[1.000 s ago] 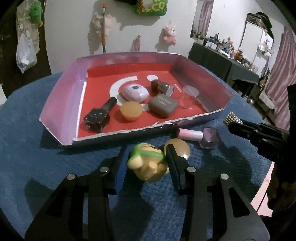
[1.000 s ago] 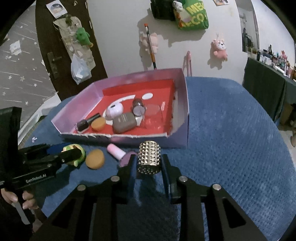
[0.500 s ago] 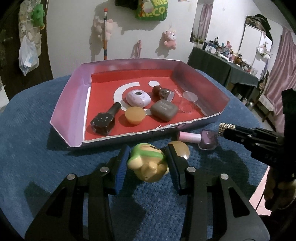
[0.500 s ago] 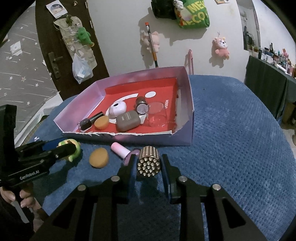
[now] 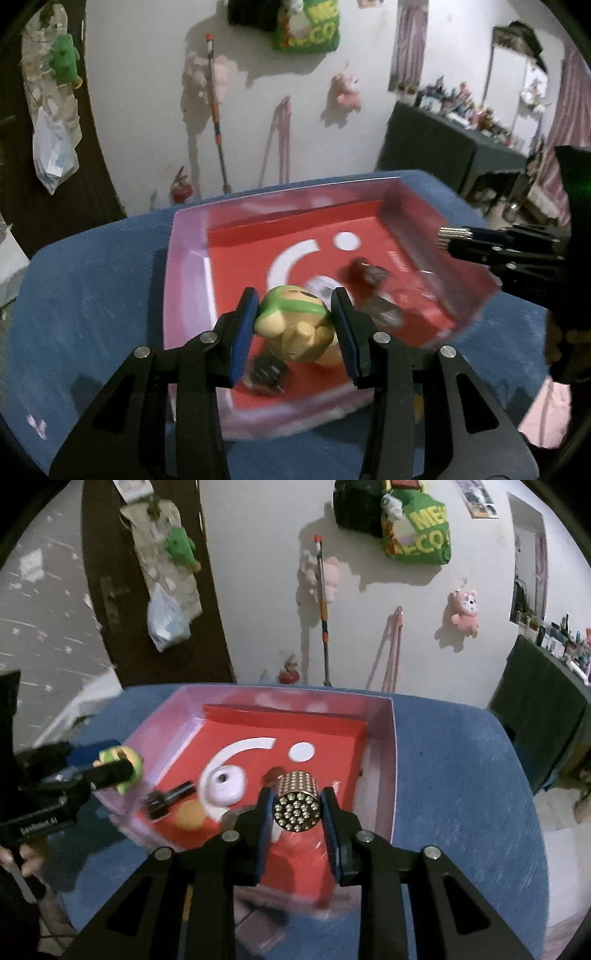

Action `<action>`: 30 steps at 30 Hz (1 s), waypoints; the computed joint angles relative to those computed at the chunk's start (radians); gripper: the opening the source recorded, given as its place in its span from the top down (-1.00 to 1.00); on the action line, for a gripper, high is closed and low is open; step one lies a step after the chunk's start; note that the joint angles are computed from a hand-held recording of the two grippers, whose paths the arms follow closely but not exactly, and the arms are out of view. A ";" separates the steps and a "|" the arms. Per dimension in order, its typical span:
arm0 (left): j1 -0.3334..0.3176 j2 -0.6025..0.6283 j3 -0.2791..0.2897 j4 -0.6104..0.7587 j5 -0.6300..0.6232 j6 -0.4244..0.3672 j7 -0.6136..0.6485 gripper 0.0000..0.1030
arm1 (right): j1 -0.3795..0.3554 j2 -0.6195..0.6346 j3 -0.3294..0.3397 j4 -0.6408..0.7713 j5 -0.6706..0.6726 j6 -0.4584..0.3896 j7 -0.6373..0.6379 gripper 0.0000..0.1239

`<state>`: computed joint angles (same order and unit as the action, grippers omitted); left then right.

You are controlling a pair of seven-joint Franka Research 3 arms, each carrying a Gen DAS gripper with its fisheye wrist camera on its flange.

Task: Organize rigid objects
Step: 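Carry the frog figure and studded cylinder into the pink box and release both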

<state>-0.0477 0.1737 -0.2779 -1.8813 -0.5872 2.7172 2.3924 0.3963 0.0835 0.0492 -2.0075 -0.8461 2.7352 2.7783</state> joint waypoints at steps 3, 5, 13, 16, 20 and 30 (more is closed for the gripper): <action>-0.022 0.091 0.021 0.110 0.131 -0.033 -0.084 0.25 | -0.019 0.083 0.006 0.098 0.200 -0.054 -0.206 0.55; -0.034 0.144 0.029 0.169 0.223 -0.052 -0.157 0.25 | -0.011 0.121 -0.008 0.141 0.267 -0.089 -0.273 0.55; -0.075 0.285 0.049 0.320 0.518 -0.131 -0.361 0.25 | 0.034 0.256 -0.061 0.315 0.426 -0.245 -0.429 0.55; -0.073 0.311 0.045 0.353 0.569 -0.159 -0.399 0.25 | 0.052 0.284 -0.075 0.358 0.434 -0.307 -0.461 0.55; -0.065 0.340 0.038 0.394 0.594 -0.191 -0.434 0.25 | 0.063 0.317 -0.085 0.405 0.446 -0.353 -0.489 0.55; -0.052 0.359 0.019 0.406 0.611 -0.191 -0.440 0.24 | 0.084 0.371 -0.106 0.462 0.442 -0.394 -0.495 0.55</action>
<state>-0.1001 0.5328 -0.2592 -1.4751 0.0242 2.5265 1.9524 0.4805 0.4544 -0.0564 -1.5451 -0.4043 2.3416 2.2837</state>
